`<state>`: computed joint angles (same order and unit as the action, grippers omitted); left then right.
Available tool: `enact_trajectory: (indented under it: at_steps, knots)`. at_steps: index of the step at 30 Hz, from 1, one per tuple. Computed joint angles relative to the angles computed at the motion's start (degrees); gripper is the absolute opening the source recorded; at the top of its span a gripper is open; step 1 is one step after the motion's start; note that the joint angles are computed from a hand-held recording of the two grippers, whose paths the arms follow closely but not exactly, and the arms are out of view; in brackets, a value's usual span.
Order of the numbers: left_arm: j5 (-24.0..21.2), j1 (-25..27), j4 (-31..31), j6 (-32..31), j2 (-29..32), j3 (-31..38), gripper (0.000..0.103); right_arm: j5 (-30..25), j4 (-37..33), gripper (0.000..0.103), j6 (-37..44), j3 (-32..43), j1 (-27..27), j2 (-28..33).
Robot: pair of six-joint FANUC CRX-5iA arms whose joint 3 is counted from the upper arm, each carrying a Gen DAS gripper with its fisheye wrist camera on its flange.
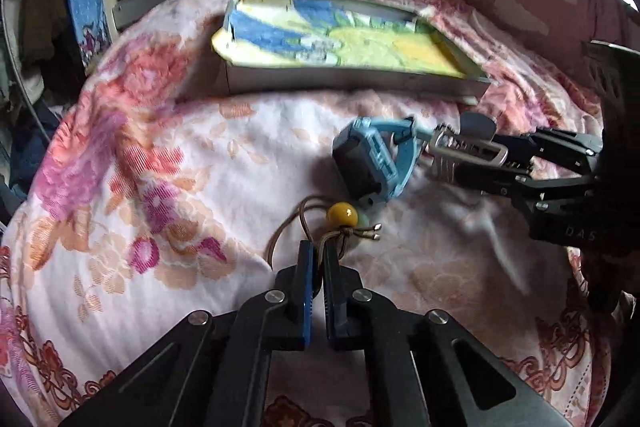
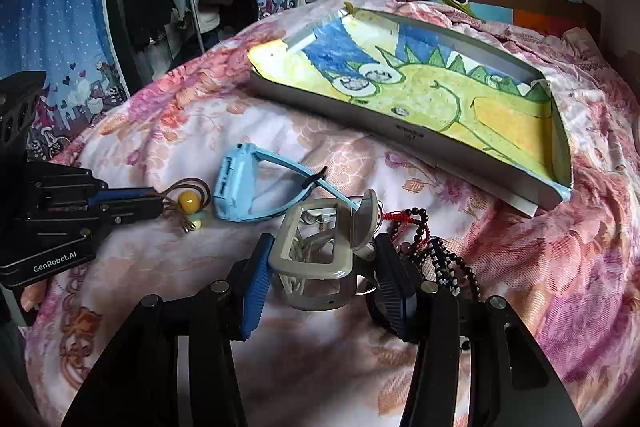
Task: Organize jewelry
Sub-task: 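Grasp the yellow-bead keyring with the left tool while the right tool grasps the grey plastic holder, then carry both items into the metal tray and open both tools to release them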
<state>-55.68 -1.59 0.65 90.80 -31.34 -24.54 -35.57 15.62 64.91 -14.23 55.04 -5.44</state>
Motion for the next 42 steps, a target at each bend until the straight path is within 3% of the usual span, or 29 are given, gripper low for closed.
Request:
enact_trajectory:
  at_steps: [8, 10, 14, 17, 22, 32, 35, 38, 40, 42]
  knots:
    - [3.92, -2.52, -1.62, 2.38, -4.43, -0.86, 0.003, 3.82, 2.59, 0.045, -2.88, -4.06, 0.57, -5.30]
    - [4.23, -4.49, -4.56, 4.81, -4.38, 0.41, 0.003, 5.26, 3.64, 0.045, -4.03, -4.98, 0.50, -6.20]
    - [2.74, -9.28, -12.11, 11.39, -3.12, 4.15, 0.003, 6.64, 4.64, 0.045, -5.58, -5.62, 0.04, -6.75]
    - [-1.25, -16.06, -22.32, 19.42, -0.88, 8.73, 0.003, 7.01, 5.54, 0.045, -7.14, -6.06, -0.32, -7.07]
    - [-5.95, -23.29, -32.57, 27.38, 1.70, 13.17, 0.003, 8.58, 8.67, 0.045, -11.14, -7.46, -0.95, -7.55]
    - [-6.88, -26.78, -39.56, 30.88, 8.07, 20.97, 0.003, 13.34, 14.13, 0.045, -15.65, -4.71, -6.68, -3.77]
    - [-3.88, -23.47, -36.83, 29.31, 10.74, 22.99, 0.003, 14.30, 11.36, 0.045, -13.28, -1.28, -9.22, -1.08]
    - [1.05, -17.76, -30.42, 26.45, 13.29, 24.12, 0.003, 13.68, 0.31, 0.045, -4.95, 5.19, -12.24, 2.58]
    - [5.98, -11.92, -21.51, 21.94, 14.82, 23.38, 0.003, 11.19, -7.85, 0.045, 2.31, 10.53, -14.40, 5.79]
    - [11.60, -5.79, -9.19, 14.91, 16.46, 21.01, 0.003, 10.33, -7.49, 0.045, 2.24, 12.24, -15.28, 8.20]
